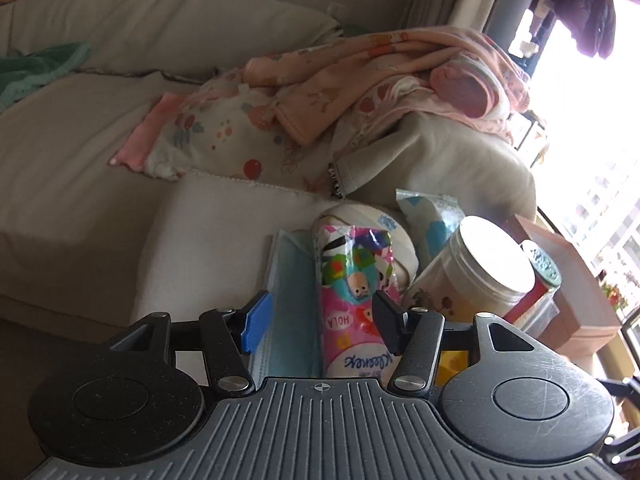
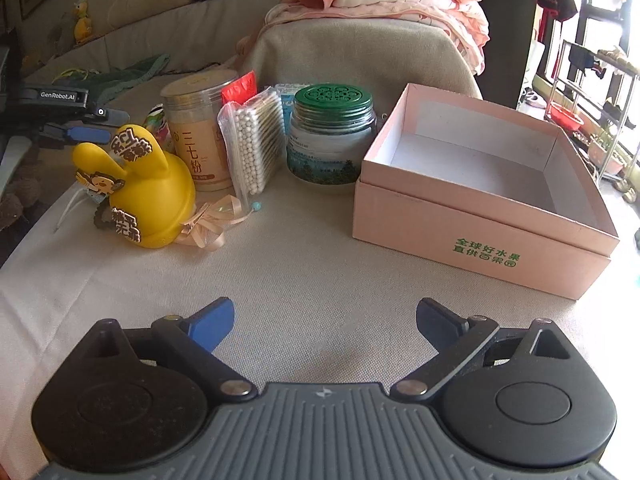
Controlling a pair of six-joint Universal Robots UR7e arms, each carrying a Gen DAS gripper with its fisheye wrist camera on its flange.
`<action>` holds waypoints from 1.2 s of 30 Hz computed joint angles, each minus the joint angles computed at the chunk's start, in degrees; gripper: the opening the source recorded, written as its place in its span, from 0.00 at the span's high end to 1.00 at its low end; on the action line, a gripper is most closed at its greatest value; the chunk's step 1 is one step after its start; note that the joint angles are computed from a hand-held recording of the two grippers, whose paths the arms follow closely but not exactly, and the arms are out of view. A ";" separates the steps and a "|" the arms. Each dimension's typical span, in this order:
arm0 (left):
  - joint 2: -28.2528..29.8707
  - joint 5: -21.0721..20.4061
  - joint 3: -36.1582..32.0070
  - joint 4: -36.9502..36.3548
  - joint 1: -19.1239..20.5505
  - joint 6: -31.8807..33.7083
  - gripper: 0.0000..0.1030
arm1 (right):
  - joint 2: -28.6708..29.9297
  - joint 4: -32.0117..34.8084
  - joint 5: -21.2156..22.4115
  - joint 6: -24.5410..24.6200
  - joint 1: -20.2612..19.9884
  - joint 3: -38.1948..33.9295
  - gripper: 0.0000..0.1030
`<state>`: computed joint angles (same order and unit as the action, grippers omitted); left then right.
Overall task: Organize soft objects
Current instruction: 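Grasp the pink tissue pack with left gripper while right gripper grasps yellow funnel toy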
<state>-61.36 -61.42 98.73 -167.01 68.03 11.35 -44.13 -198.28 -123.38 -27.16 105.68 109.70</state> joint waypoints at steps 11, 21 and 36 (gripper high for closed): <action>6.00 1.48 -4.33 1.86 -0.77 4.54 0.37 | 3.10 1.28 4.42 -3.08 0.55 -3.94 0.05; 4.43 -0.40 -2.29 0.45 -0.33 5.86 0.52 | 3.15 0.73 9.70 -5.13 1.95 -3.95 0.05; -9.53 -5.96 10.56 -4.69 0.33 2.05 0.71 | 14.78 13.92 8.02 -6.82 5.68 -21.04 0.33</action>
<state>-70.89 -67.38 109.29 -171.70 68.36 13.40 -29.36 -184.37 -115.36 -33.98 111.36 88.65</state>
